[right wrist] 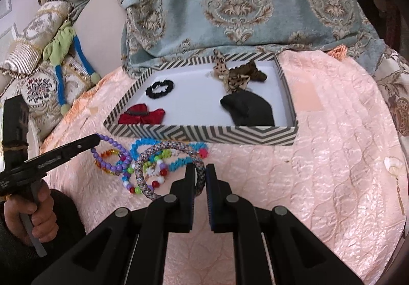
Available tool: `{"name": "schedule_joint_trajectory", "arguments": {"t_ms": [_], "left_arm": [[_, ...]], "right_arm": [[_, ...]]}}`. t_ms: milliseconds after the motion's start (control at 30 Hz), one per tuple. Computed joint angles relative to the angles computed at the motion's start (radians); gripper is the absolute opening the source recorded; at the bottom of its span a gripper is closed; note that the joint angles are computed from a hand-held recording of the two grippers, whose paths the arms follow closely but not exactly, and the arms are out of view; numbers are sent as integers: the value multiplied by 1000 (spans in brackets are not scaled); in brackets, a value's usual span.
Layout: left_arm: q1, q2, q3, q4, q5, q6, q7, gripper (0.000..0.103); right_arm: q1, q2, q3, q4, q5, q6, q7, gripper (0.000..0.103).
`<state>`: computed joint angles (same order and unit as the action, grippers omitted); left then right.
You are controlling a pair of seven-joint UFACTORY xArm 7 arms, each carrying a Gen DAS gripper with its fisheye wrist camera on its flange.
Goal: Organize jewelry
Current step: 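Lift the purple bead bracelet with the left tool out of the pile, then grasp the grey sparkly bracelet with the right tool while the left holds the purple bracelet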
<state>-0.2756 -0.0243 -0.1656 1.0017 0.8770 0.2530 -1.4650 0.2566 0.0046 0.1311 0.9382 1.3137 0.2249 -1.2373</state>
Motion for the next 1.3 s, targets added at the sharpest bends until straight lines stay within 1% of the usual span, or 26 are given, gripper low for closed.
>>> {"name": "schedule_joint_trajectory", "arguments": {"t_ms": [67,300,400,433,533,600,733,833,1000,1133,1233,1300], "left_arm": [[-2,4,-3,8,17,-1,-5,0],[-23,12,-4,23,-7,55,44,0],[-31,9,-6,28,-19,94,58,0],[-36,4,-10,30,-41,111,79,0],[-55,-19,-29,54,-78,189,131,0],[-63,-37,-43,70,-84,231,153,0],[-67,-40,-59,96,-103,280,194,0],[-72,-26,-59,114,-123,314,211,0],[-77,-5,-47,136,-126,340,189,0],[-92,10,-47,155,-100,403,157,0],[-101,15,-41,154,-96,419,144,0],[-105,22,-38,157,-101,423,147,0]], "right_arm": [[0,2,0,0,-12,-2,13,8],[0,18,7,6,-78,-5,67,8],[-2,28,12,14,-99,-8,88,8],[-3,29,14,16,-99,-9,89,8],[-3,26,18,20,-103,-13,98,8],[-1,12,21,15,-84,-15,82,8],[11,-10,14,-1,-36,-16,34,8],[14,-6,7,3,-27,-19,54,8],[27,9,19,12,-39,-63,55,8],[33,3,25,9,-4,-80,13,8],[43,5,30,10,24,-118,-29,8],[41,7,26,9,21,-101,-25,8]]}}
